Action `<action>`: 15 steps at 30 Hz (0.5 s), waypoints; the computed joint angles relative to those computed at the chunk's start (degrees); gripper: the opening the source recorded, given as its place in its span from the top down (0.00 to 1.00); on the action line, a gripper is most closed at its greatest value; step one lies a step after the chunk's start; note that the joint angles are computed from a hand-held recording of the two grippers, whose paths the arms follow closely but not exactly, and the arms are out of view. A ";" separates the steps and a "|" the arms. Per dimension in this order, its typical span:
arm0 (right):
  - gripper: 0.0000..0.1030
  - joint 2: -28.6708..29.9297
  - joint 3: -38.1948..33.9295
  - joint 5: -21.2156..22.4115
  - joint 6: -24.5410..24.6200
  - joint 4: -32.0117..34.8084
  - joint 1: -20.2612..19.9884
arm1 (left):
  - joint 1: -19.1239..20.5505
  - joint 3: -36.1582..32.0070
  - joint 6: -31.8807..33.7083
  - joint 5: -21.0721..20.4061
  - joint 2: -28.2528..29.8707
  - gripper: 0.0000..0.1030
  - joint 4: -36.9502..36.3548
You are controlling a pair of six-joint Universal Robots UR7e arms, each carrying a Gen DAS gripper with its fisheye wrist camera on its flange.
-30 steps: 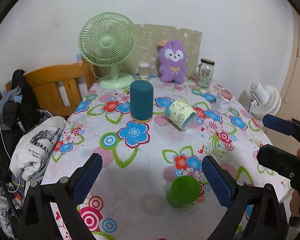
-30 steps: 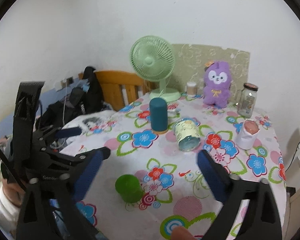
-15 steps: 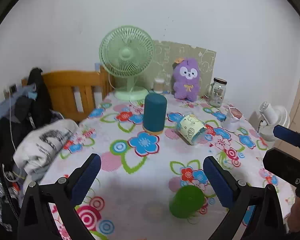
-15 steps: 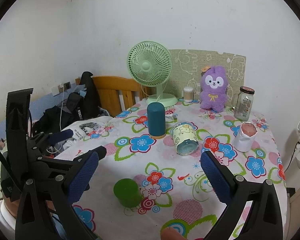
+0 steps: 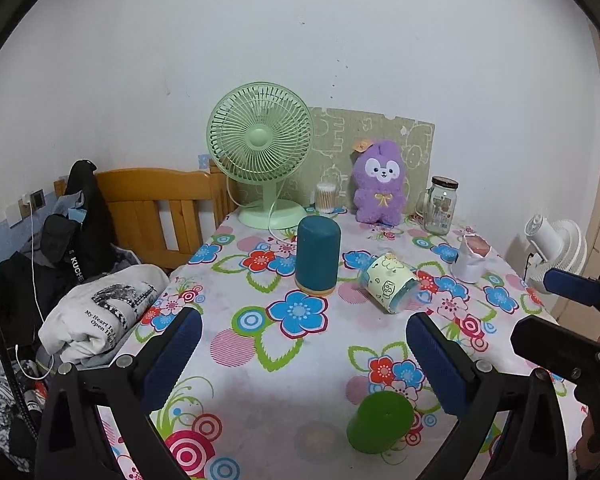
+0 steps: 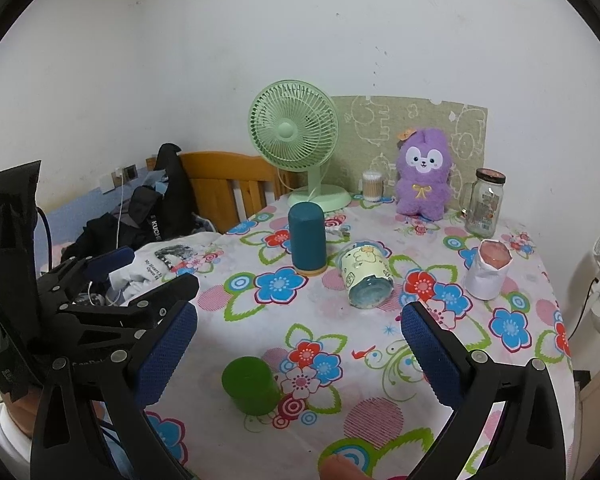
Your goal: Flip cup upside down
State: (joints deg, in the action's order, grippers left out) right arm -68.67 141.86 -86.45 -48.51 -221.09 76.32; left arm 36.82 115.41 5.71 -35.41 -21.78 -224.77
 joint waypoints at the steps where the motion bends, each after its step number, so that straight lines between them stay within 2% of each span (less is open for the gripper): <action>1: 0.00 0.04 0.00 -0.12 -0.07 -0.04 0.01 | 0.05 0.07 -0.12 -0.15 -0.10 0.00 -0.01; 15: 0.00 0.60 0.32 -0.67 -0.34 -0.87 0.07 | -0.64 0.60 0.99 0.16 0.50 0.00 -2.74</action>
